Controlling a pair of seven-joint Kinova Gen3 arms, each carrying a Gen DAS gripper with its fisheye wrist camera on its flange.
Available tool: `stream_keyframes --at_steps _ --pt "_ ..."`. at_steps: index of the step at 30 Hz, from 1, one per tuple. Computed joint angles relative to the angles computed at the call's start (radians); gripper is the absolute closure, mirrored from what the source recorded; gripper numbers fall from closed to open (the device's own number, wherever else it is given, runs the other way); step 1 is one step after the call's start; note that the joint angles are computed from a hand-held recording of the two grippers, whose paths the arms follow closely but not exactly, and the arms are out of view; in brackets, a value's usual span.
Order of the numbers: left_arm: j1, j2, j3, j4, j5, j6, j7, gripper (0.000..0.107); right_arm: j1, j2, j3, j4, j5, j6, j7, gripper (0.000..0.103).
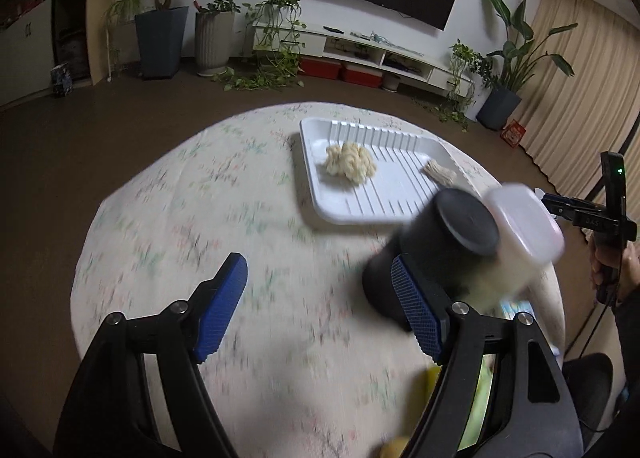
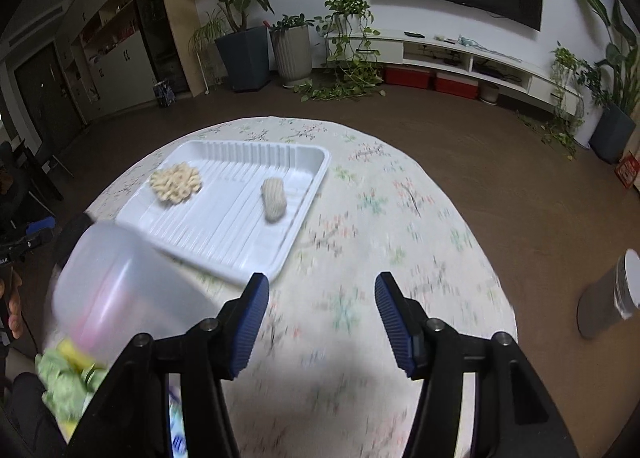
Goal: Organize soft objects
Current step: 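Withdraw both tools from the tray back toward the remaining items, then grasp tan peanut sponge with left tool while right tool grasps yellow sponge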
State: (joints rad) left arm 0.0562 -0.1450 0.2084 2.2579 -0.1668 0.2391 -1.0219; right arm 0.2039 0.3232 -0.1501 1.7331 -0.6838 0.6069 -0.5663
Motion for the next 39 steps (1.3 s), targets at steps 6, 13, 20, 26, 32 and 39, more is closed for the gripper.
stream_keyframes --at_steps 6,13,20,26,32,39 --pt "-0.018 -0.125 0.069 0.077 0.001 0.039 0.074 0.034 0.048 -0.091 0.029 0.115 -0.074 0.033 0.061 0.044" --pt "-0.009 -0.254 0.123 0.126 0.071 0.091 0.090 0.031 0.034 -0.194 0.106 0.226 -0.137 0.066 0.128 0.042" --pt "-0.037 -0.337 0.260 0.157 0.111 0.151 0.158 0.030 -0.004 -0.304 0.184 0.367 -0.219 0.113 0.222 0.032" --pt "-0.040 -0.382 0.371 0.176 0.155 0.185 0.233 0.030 -0.072 -0.395 0.235 0.505 -0.266 0.125 0.295 0.028" --pt "-0.062 -0.415 0.493 0.171 0.178 0.205 0.292 0.018 -0.142 -0.457 0.260 0.627 -0.303 0.111 0.329 0.019" --pt "-0.128 -0.389 0.630 0.169 0.206 0.185 0.342 0.011 -0.280 -0.579 0.212 0.776 -0.372 -0.034 0.335 0.007"
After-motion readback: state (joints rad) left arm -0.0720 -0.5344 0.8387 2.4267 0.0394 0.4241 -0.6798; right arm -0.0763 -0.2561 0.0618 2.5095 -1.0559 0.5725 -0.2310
